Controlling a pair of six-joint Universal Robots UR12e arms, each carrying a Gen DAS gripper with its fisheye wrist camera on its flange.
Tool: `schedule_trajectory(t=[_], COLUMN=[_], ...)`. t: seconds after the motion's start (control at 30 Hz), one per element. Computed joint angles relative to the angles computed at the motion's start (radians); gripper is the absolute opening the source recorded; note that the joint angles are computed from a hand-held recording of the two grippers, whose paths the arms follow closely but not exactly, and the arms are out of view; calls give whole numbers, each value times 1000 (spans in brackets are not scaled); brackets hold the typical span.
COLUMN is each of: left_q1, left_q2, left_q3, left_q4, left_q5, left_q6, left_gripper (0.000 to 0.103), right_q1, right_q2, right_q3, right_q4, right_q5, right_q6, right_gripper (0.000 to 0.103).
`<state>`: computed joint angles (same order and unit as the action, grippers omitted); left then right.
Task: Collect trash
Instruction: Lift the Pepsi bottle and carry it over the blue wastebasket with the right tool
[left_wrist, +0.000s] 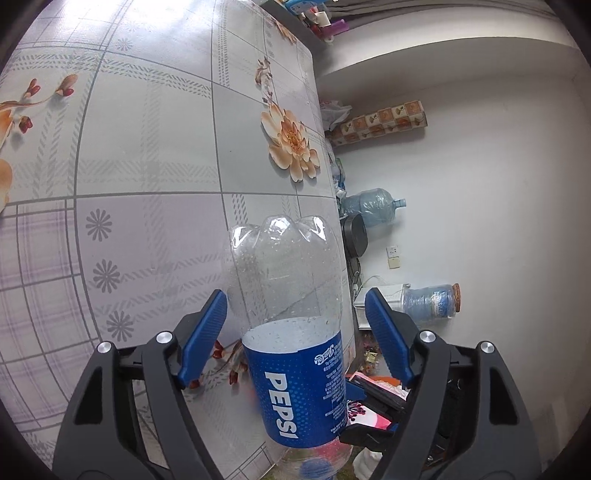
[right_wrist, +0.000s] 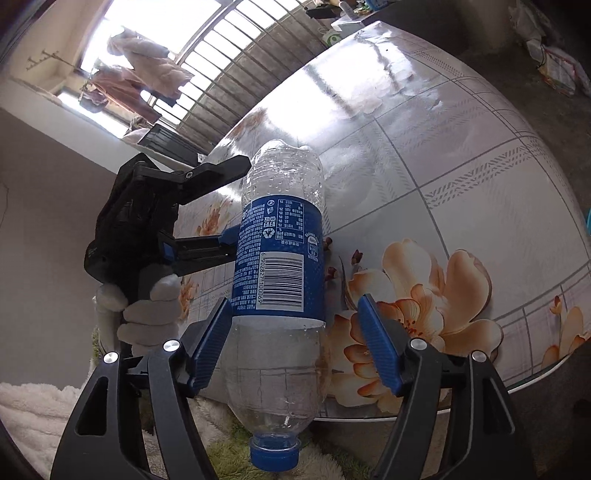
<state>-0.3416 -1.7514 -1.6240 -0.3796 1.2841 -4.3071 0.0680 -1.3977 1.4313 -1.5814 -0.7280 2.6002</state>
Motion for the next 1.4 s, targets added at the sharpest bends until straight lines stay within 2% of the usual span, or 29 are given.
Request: schedule_trajectory(t=[0.1,0.2,0.3,0.57,0.77,1.07,1.3,1.4], left_q1=[-9,-19,-16,-18,-35,-49,-72,-78], left_q2=[-9,-20,-18,-7,-4,-48,-149,-197], left_q3=[28,53,50,34,70,166,334,400], left_q4=[-79,-114,-120,-77,-129,-192,-269,-263], left_q5=[7,29,23,25,74,75,62,31], left_q6=[50,81,88,104,193,285,381,392], left_gripper=[73,71,64,64,64,64,64,65], right_q1=[5,8,11,8,1,-44,-107,-141], right_q2=[-2,6,9,35,41,10,-13,-18], right_q3=[-4,-14,-21,-43,-39,13,59,79], right_q4=[26,60,82,177,220,141,14,-42], right_q5=[-5,3,5,40,95,162,235,277], right_q6=[-27,-45,-58,-84,-80,-39,64,118], right_gripper=[69,69,69,69,65,64,64,64])
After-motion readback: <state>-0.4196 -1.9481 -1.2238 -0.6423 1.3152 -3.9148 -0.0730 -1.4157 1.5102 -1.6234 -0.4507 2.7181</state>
